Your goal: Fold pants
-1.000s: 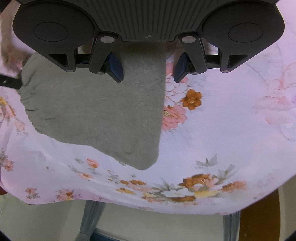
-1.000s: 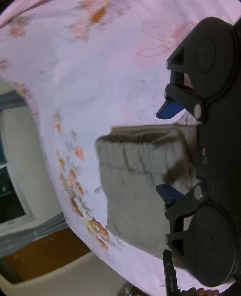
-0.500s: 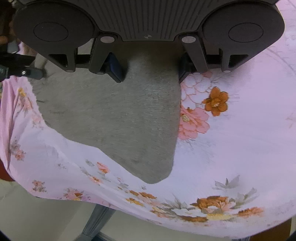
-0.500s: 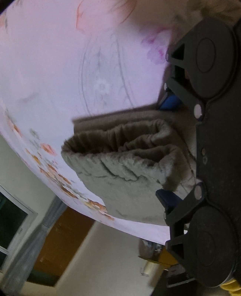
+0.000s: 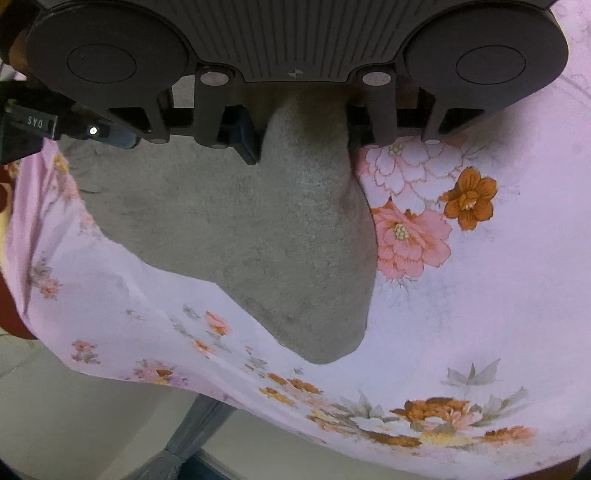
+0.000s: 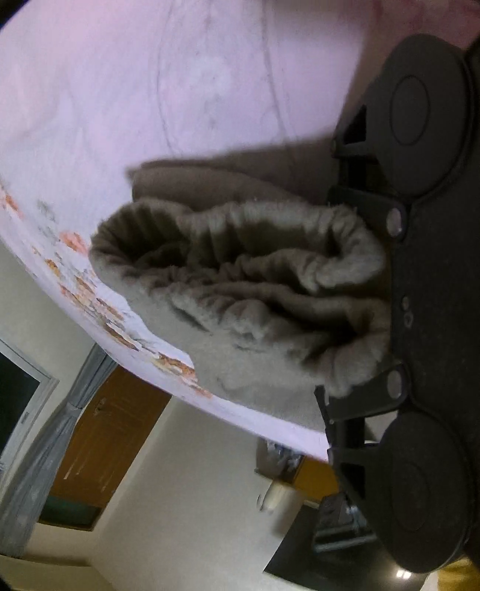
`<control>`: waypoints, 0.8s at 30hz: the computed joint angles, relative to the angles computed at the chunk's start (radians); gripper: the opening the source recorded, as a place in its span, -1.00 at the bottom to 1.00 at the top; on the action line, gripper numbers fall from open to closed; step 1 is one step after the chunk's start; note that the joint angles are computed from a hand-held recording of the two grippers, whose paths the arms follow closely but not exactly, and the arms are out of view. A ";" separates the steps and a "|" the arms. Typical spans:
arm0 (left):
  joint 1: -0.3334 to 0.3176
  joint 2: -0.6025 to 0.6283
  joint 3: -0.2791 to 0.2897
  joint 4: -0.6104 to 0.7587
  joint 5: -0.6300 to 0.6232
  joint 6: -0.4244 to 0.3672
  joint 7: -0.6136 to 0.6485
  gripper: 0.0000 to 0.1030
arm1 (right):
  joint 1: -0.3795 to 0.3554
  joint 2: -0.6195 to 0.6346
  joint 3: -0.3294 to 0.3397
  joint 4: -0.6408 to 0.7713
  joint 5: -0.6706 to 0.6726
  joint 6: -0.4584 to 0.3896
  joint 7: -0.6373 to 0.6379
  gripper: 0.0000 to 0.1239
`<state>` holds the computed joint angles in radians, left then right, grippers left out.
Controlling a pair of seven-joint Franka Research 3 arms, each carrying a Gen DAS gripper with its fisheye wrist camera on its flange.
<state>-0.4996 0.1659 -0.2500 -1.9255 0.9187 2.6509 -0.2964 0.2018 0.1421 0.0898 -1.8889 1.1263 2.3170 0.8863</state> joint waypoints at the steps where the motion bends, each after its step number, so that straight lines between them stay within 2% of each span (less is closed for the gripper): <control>1: -0.008 0.007 -0.003 0.018 -0.001 -0.037 0.005 -0.16 | 0.015 -0.009 0.005 -0.010 -0.023 0.045 0.016 -0.05; 4: -0.040 0.017 -0.012 0.070 0.020 -0.148 0.022 -0.31 | 0.041 -0.054 0.012 -0.043 -0.055 0.125 0.069 -0.10; 7: -0.048 -0.008 -0.011 0.067 0.069 -0.168 -0.017 -0.39 | 0.029 -0.108 -0.002 -0.073 0.111 0.085 -0.026 -0.11; 11: -0.046 -0.044 -0.017 0.077 0.163 -0.183 -0.082 -0.49 | 0.044 -0.125 -0.012 -0.035 0.183 0.044 -0.076 -0.11; 18: 0.004 -0.087 -0.025 0.132 0.238 -0.238 -0.046 -0.50 | 0.057 -0.046 0.001 0.136 0.261 0.024 -0.112 -0.11; 24: 0.038 -0.034 -0.005 0.228 0.254 -0.270 0.056 -0.50 | 0.043 0.065 0.035 0.285 0.262 0.038 -0.120 -0.11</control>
